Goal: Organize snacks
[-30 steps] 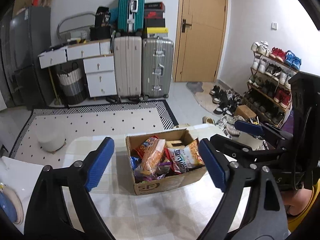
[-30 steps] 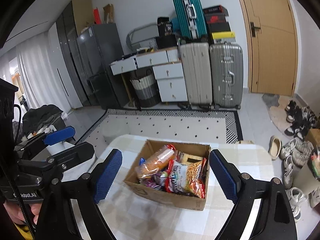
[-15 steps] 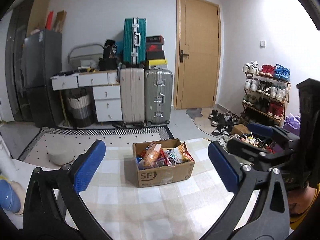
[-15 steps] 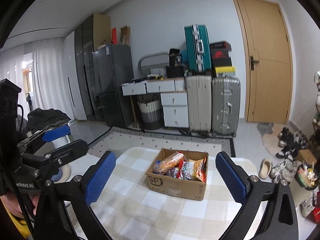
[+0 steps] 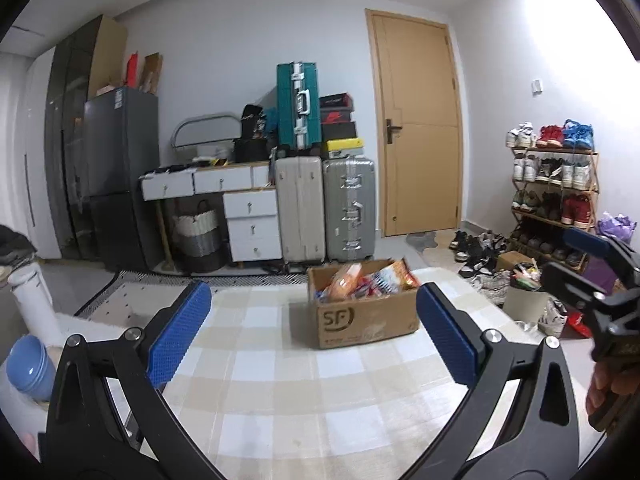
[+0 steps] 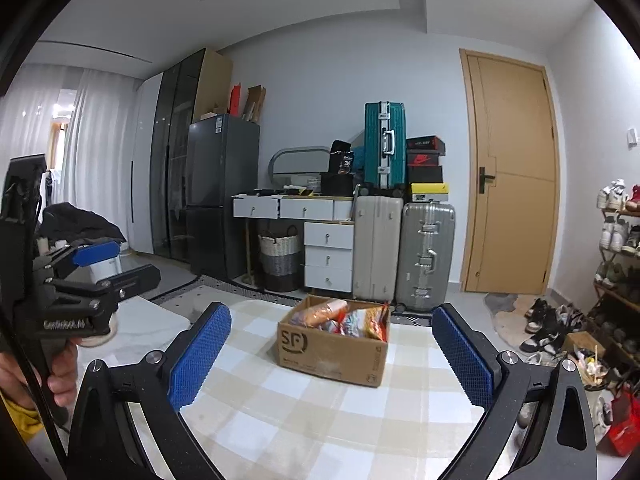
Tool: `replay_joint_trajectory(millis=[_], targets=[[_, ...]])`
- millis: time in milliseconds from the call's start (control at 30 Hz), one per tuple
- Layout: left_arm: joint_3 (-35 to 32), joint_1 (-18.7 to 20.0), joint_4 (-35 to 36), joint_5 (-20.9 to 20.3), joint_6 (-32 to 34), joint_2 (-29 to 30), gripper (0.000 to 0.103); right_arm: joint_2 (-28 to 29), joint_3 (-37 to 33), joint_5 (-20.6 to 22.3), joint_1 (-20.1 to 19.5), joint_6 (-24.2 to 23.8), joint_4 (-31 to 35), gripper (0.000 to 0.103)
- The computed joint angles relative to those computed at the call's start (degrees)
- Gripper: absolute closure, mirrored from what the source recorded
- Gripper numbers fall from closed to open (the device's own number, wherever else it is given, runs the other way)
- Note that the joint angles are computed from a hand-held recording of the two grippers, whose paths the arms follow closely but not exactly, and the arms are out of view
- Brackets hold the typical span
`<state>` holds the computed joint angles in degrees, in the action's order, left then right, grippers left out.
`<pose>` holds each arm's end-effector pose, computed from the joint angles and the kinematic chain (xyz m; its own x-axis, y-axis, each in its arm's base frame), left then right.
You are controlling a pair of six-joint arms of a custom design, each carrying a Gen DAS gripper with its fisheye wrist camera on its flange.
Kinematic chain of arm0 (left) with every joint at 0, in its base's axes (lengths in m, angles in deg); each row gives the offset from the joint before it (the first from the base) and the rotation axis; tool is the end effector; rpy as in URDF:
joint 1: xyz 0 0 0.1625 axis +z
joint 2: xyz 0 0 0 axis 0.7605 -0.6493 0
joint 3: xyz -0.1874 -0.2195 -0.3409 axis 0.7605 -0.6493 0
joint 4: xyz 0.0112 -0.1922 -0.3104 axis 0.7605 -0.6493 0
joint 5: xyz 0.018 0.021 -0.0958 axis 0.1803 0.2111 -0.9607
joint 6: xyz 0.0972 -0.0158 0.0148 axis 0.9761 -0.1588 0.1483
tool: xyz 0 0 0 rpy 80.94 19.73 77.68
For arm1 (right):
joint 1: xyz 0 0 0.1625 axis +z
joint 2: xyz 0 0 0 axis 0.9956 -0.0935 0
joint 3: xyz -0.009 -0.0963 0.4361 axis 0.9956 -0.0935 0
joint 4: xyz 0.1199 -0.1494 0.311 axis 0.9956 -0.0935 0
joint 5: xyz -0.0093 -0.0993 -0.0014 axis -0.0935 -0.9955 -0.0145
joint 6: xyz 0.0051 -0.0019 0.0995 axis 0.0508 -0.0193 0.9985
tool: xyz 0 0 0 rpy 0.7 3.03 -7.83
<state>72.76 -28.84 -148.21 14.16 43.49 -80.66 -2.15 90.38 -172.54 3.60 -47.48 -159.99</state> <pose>-0.5289 -0.4432 0.1600 -0.6769 0.0722 -0.7325 0.7274 0.2178 -0.6508 0.1250 -0.5259 0.5359 -0.6499 -0.2777 0.7075 -0.7584 0.1773 -0.6272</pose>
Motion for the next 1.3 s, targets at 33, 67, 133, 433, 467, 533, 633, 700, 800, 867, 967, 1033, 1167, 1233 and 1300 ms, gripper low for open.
replay_joint_trajectory(millis=[33, 67, 133, 433, 467, 533, 633, 700, 800, 867, 967, 1033, 1167, 1233, 1300], targets=[[1.25, 0.30, 0.36, -0.55, -1.50, -0.42, 0.001, -0.19, 1.42, 1.11, -0.88, -0.31, -1.68, 0.001], [2.59, 0.57, 0.26, -1.17, -2.93, -0.73, 0.001, -0.37, 2.46, 1.94, -1.70, -0.38, -2.29, 0.001], [3.62, 1.38, -0.13, -0.70, -4.59, -0.51, 0.001, 0.10, 2.87, 2.18, -2.69, 0.57, -3.07, 0.001], [0.31, 6.75, -4.30, -3.12, -1.97, 3.02, 0.001, 2.17, 2.05, 5.31, -7.50, 4.39, -4.56, 0.001], [0.92, 7.19, -5.30, -3.16, -2.15, 3.56, 0.001, 2.56, 1.93, 5.67, -8.10, 4.62, -4.68, 0.001], [-0.92, 8.71, -4.46, -4.07, -2.48, 4.74, 0.001, 3.50, 1.58, 5.46, -8.85, 4.64, -5.31, 0.001], [-2.28, 11.02, -6.62, -4.96, -2.35, 7.53, 0.001, 5.38, 1.60, 4.65, -10.32, 4.84, -7.15, 0.001], [-2.60, 12.51, -9.64, -6.04, -0.18, 9.58, 0.001, 6.20, 1.99, 4.83, -11.39, 5.36, -7.88, 0.001], [-4.62, 14.35, -12.62, -7.23, 2.48, 12.39, 0.001, 7.46, 3.17, 5.19, -12.67, 4.86, -10.95, 0.001], [-5.83, 15.45, -16.96, -7.86, 5.60, 14.47, 0.001, 8.02, 3.87, 5.85, -13.37, 4.05, -12.77, 0.001], [-7.25, 16.71, -22.22, -8.99, 10.09, 16.64, 0.001, 8.87, 4.84, 6.08, -13.82, 2.31, -14.70, 0.001], [-7.22, 17.11, -23.67, -9.83, 11.32, 17.27, 0.001, 8.98, 5.11, 6.48, -13.80, 1.48, -14.61, 0.001], [-8.32, 17.48, -24.27, -10.38, 13.73, 18.27, 0.001, 9.40, 5.66, 4.82, -13.18, 0.30, -15.57, 0.001], [-9.16, 17.69, -23.43, -10.22, 13.33, 18.45, 0.001, 9.29, 5.90, 5.48, -13.34, -0.30, -15.20, 0.001], [-9.18, 17.86, -22.40, -10.09, 12.05, 18.33, 0.001, 9.21, 5.58, 5.75, -13.27, -0.53, -14.06, 0.001]])
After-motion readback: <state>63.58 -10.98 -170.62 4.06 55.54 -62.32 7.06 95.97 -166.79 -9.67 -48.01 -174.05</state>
